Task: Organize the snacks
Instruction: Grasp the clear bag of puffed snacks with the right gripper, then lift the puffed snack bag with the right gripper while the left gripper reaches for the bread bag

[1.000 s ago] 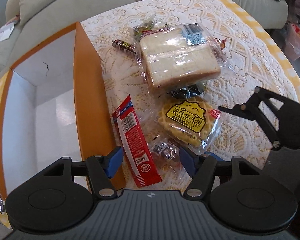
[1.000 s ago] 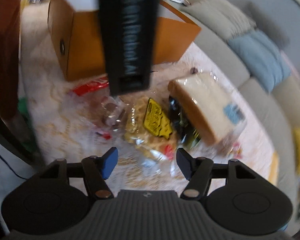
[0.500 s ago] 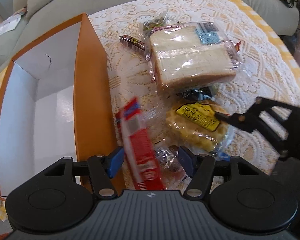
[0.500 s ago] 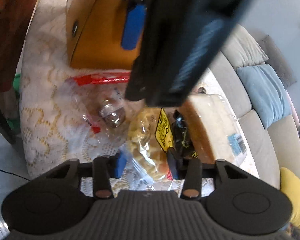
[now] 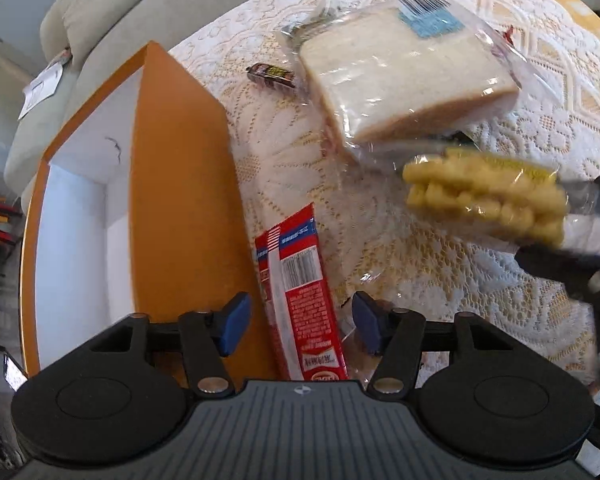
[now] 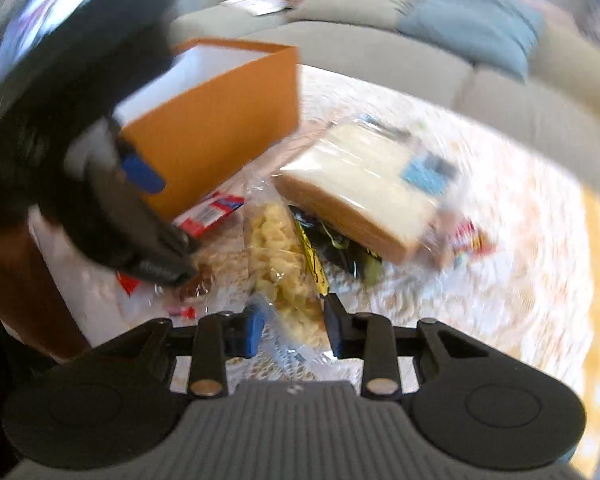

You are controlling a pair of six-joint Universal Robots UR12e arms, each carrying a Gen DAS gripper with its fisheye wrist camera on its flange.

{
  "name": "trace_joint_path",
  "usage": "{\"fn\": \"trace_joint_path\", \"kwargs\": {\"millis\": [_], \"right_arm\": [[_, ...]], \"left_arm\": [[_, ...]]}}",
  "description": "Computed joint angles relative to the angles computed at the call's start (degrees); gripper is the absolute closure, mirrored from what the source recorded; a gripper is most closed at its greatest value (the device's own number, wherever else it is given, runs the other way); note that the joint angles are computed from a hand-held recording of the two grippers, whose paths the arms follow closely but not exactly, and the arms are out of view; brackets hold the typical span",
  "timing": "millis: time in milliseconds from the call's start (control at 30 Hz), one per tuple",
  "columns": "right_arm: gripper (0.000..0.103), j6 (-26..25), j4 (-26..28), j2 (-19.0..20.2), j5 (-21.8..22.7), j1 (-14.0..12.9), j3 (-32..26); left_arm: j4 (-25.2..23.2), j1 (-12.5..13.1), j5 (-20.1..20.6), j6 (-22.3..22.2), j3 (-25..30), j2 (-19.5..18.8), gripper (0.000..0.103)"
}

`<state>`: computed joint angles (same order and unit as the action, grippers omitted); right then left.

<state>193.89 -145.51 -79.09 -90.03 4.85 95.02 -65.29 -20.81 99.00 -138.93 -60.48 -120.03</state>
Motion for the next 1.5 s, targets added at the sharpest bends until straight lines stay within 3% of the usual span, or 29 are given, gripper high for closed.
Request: {"fn": "trace_joint_path", "kwargs": {"millis": [100, 200, 300, 433, 500, 667, 733, 800, 833, 900, 1000, 1067, 1167, 1333, 1400, 1500], "right_arm": [[0.073, 5.8, -1.6, -0.3, 3.2, -1.5, 0.8], [0.073, 6.6, -2.4, -0.1, 3.4, -1.5, 0.9], [0.069, 5.0, -4.0, 0.2, 2.7, -1.3, 1.0], [0.066, 1.4, -8.2, 1.1, 2.1, -1.2, 1.0], [0.063, -0.2, -9.8, 2.0, 1.0, -0.9, 0.5], [0.059, -2.3, -12.6, 2.4, 2.0, -1.1, 0.9], [0.058, -5.3, -13.7, 2.8, 1.1, -0.5, 0.9], [0.058, -8.7, -14.0, 2.9, 1.0, 0.0, 0.8], [0.067, -10.2, -13.8, 2.8, 1.3, 0.3, 0.7], [0.072, -11.2, -12.1, 2.6, 0.3, 0.7, 0.1], [0.078, -7.2, -9.3, 1.3, 0.3, 0.2, -0.1], [0.080, -1.9, -9.9, -0.6, 0.8, -0.5, 1.4], [0.081, 4.2, -11.8, -2.6, -0.4, -1.2, 3.2], [0.081, 12.5, -14.7, -3.7, -9.3, -1.3, 4.3], [0.081, 16.4, -13.9, -3.7, -11.8, -1.7, 4.4], [0.081, 17.8, -11.1, -3.4, -13.0, -2.0, 4.1]], "left_arm": [[-0.8, -0.1, -0.3, -0.3, 0.7, -0.6, 0.037], [0.3, 0.2, -2.2, 0.7, 0.5, -0.8, 0.040], [0.3, -0.1, -1.4, 0.2, 0.2, -1.0, 0.055], [1.7, 0.8, -5.9, 0.1, -0.8, 0.0, 0.055], [4.2, 1.0, -6.1, 0.6, -1.7, 0.4, 0.055], [1.9, 2.3, -9.9, -2.6, 0.5, -0.1, 0.055], [2.0, 2.5, -11.0, -3.5, 0.9, -0.1, 0.055], [2.6, 2.3, -10.9, -4.0, 1.1, -0.1, 0.055], [2.5, 2.2, -10.9, -4.1, 1.2, -0.2, 0.055], [2.5, 2.3, -11.9, -4.4, 1.3, -0.2, 0.055], [2.9, 3.0, -15.4, -4.8, 0.9, 0.4, 0.052], [2.4, 3.5, -17.8, -5.8, 1.2, 0.5, 0.044], [0.1, 3.7, -20.7, -8.3, 3.4, -0.6, 0.043], [-0.3, 3.3, -22.6, -10.5, 6.3, -2.5, 0.037], [0.1, 3.0, -22.7, -11.0, 7.3, -3.5, 0.034], [-0.7, 2.5, -21.8, -12.4, 9.4, -5.4, 0.034]]}}
